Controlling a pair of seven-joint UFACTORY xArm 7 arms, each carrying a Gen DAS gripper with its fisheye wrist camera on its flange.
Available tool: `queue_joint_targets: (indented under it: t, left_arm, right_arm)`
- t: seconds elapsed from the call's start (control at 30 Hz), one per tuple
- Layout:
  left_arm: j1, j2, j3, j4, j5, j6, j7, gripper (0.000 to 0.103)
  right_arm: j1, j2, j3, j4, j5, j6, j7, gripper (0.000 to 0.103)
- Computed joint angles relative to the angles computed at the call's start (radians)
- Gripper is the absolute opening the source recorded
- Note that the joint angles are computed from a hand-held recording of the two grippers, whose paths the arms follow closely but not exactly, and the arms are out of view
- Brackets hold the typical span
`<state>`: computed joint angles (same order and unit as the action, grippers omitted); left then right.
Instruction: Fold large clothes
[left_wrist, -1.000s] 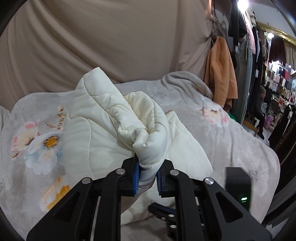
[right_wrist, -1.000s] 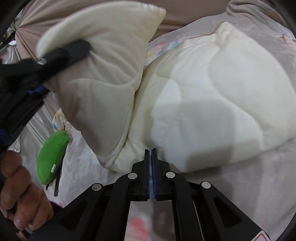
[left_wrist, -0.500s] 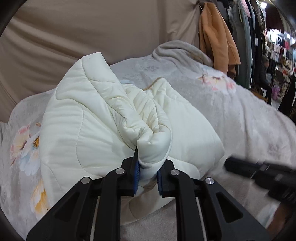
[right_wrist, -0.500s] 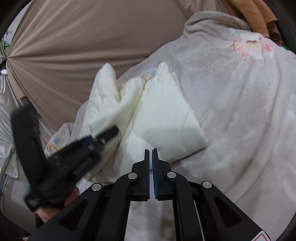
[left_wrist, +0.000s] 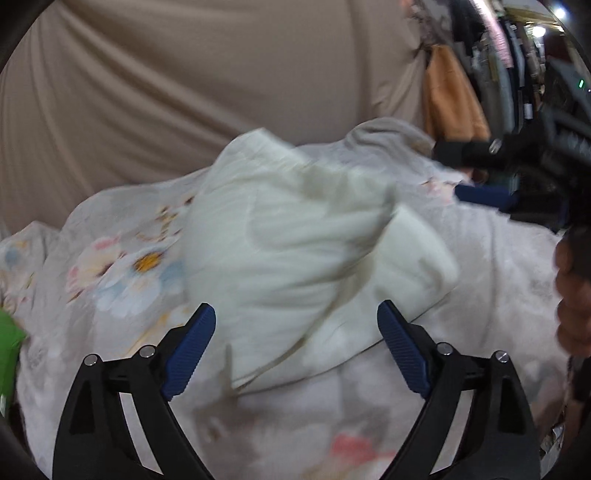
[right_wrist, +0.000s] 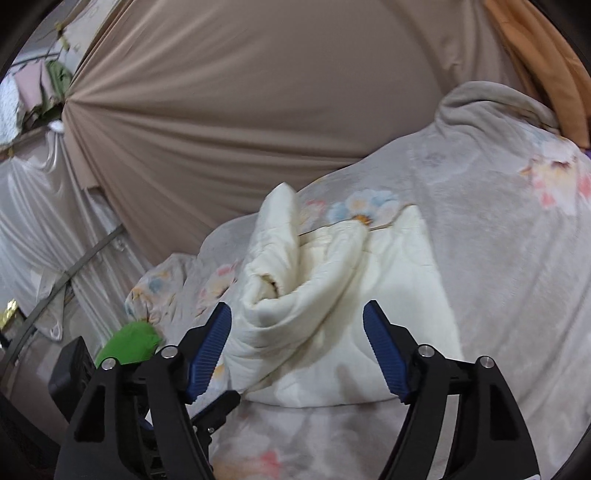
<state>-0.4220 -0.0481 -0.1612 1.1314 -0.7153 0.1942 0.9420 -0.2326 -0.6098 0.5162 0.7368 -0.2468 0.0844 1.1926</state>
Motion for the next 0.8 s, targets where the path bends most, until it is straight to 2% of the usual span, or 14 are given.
queue_joint_targets:
  t: [0.1, 0.17, 0.2, 0.27, 0.33, 0.4, 0.43, 0.5, 0.53, 0.57, 0.6, 0.67, 0.73, 0.8]
  left_arm:
    - [0.044, 0.045, 0.008, 0.013, 0.167, 0.006, -0.202, 0.087]
    - [0.065, 0.06, 0.009, 0.02, 0.189, 0.019, -0.248, 0.087]
    - [0.075, 0.062, 0.008, 0.022, 0.18, 0.023, -0.25, 0.087]
    - [0.092, 0.06, 0.003, 0.03, 0.09, 0.043, -0.183, 0.089]
    - [0.104, 0.061, 0.002, 0.037, 0.002, 0.064, -0.112, 0.093]
    - [0.11, 0.071, 0.0, 0.047, -0.016, 0.085, -0.097, 0.093]
    - [0.113, 0.076, -0.002, 0.054, -0.024, 0.099, -0.089, 0.093]
    - [0.12, 0.085, -0.008, 0.062, -0.06, 0.133, -0.068, 0.093]
    - [0.123, 0.093, -0.011, 0.065, -0.079, 0.142, -0.056, 0.093]
    - [0.123, 0.103, -0.014, 0.066, -0.082, 0.133, -0.057, 0.094]
    - [0.122, 0.113, -0.016, 0.067, -0.062, 0.119, -0.078, 0.094]
    - [0.123, 0.139, -0.015, 0.071, 0.007, 0.101, -0.153, 0.094]
    - [0.138, 0.16, -0.017, 0.085, 0.032, 0.123, -0.206, 0.094]
    - [0.165, 0.171, -0.026, 0.101, -0.008, 0.152, -0.216, 0.094]
  right_arm:
    - [-0.03, 0.116, 0.047, 0.121, -0.047, 0.044, -0.025, 0.079]
    - [-0.052, 0.195, 0.087, 0.207, -0.101, 0.099, -0.024, 0.08]
    - [-0.062, 0.226, 0.103, 0.239, -0.127, 0.131, -0.015, 0.08]
    - [-0.1, 0.255, 0.149, 0.281, -0.186, 0.207, 0.047, 0.08]
    - [-0.073, 0.277, 0.121, 0.268, -0.191, 0.176, 0.078, 0.08]
    - [-0.031, 0.32, 0.071, 0.269, -0.173, 0.126, 0.094, 0.08]
    - [-0.027, 0.344, 0.064, 0.29, -0.187, 0.128, 0.106, 0.081]
    - [-0.022, 0.421, 0.072, 0.389, -0.243, 0.219, 0.108, 0.08]
    - [-0.023, 0.47, 0.089, 0.455, -0.291, 0.289, 0.115, 0.074]
    - [-0.012, 0.515, 0.096, 0.512, -0.328, 0.339, 0.107, 0.052]
    - [0.005, 0.549, 0.096, 0.556, -0.349, 0.379, 0.087, 0.035]
    - [0.05, 0.638, 0.101, 0.679, -0.402, 0.43, 0.028, 0.02]
    - [0.11, 0.726, 0.107, 0.814, -0.431, 0.471, -0.067, 0.017]
    - [0.169, 0.809, 0.117, 0.937, -0.433, 0.487, -0.179, 0.014]
